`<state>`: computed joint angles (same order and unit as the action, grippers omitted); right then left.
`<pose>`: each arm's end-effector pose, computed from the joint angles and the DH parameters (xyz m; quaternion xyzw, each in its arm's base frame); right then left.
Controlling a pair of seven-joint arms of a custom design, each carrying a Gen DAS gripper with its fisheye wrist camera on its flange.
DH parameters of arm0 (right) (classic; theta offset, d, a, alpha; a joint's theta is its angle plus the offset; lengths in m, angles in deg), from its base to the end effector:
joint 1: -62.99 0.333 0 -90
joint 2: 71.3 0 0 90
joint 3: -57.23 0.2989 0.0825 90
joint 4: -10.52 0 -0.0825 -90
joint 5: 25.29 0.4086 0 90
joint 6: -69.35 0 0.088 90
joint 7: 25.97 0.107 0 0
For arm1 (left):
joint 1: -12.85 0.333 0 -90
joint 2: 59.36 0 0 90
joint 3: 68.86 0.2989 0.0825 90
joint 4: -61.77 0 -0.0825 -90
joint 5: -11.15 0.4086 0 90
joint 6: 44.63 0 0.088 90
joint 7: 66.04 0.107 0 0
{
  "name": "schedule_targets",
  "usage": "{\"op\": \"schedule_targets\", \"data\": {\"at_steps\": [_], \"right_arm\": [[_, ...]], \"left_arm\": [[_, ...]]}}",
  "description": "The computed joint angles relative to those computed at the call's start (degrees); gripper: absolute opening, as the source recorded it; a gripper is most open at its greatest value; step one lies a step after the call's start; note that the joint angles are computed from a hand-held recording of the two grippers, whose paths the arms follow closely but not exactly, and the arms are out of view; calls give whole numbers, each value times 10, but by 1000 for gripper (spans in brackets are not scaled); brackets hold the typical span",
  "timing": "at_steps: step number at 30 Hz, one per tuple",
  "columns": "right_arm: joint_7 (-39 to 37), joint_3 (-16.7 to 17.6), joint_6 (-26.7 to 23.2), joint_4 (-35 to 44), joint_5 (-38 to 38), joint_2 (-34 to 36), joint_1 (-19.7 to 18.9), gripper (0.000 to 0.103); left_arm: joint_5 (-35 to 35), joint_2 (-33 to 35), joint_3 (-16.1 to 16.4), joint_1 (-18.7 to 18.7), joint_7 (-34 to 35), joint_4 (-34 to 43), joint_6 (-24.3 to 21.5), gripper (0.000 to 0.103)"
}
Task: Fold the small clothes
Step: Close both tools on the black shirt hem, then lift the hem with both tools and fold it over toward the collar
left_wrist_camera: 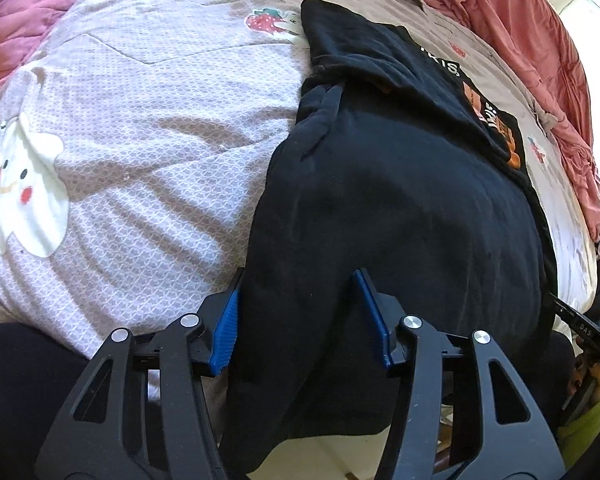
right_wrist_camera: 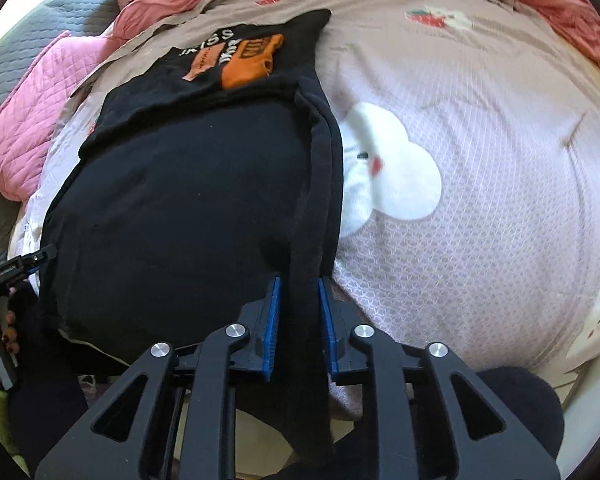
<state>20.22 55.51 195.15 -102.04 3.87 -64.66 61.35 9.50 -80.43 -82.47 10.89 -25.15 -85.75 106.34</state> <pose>0.6153 -0.0185 0.4007 -0.8210 0.5277 0.0248 0.2165 0.4556 -0.1246 0.3997 -0.8658 0.4540 -0.1953 0.0783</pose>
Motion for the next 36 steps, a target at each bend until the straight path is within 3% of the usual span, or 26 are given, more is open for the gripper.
{"op": "schedule_targets", "data": {"at_steps": [6, 7, 9, 10, 12, 19, 24, 30, 36], "right_arm": [[-1, 1, -43, 28, 35, 23, -14, 22], [-4, 1, -51, 31, 45, 25, -18, 22], [-12, 1, -54, 32, 62, 24, -23, 11], [-21, 2, -54, 28, 77, 19, -26, 10], [-41, 2, -44, 19, 99, 8, -28, 9], [-117, -5, -24, 15, 187, -11, -25, 8], [-121, 1, -19, 61, 231, 16, -23, 8], [-103, 22, 9, 140, 249, 71, -22, 8], [-77, 48, 47, 208, 241, 133, -28, 8]], "left_arm": [[11, 24, 0, 3, 9, 18, -4, 46], [17, 23, -2, 4, 6, 18, -5, 41], [26, 16, -4, 7, -5, 13, 0, 27], [21, 10, -1, 5, -5, 6, 10, 15], [-2, -6, 11, -5, 7, -13, 48, 6], [11, -47, -13, 14, 17, -26, 87, 4], [-5, -51, -6, 30, 24, -20, 113, 4], [36, -7, -30, 88, -5, 36, 114, 4], [88, 60, -20, 108, -44, 101, 98, 4]]}}
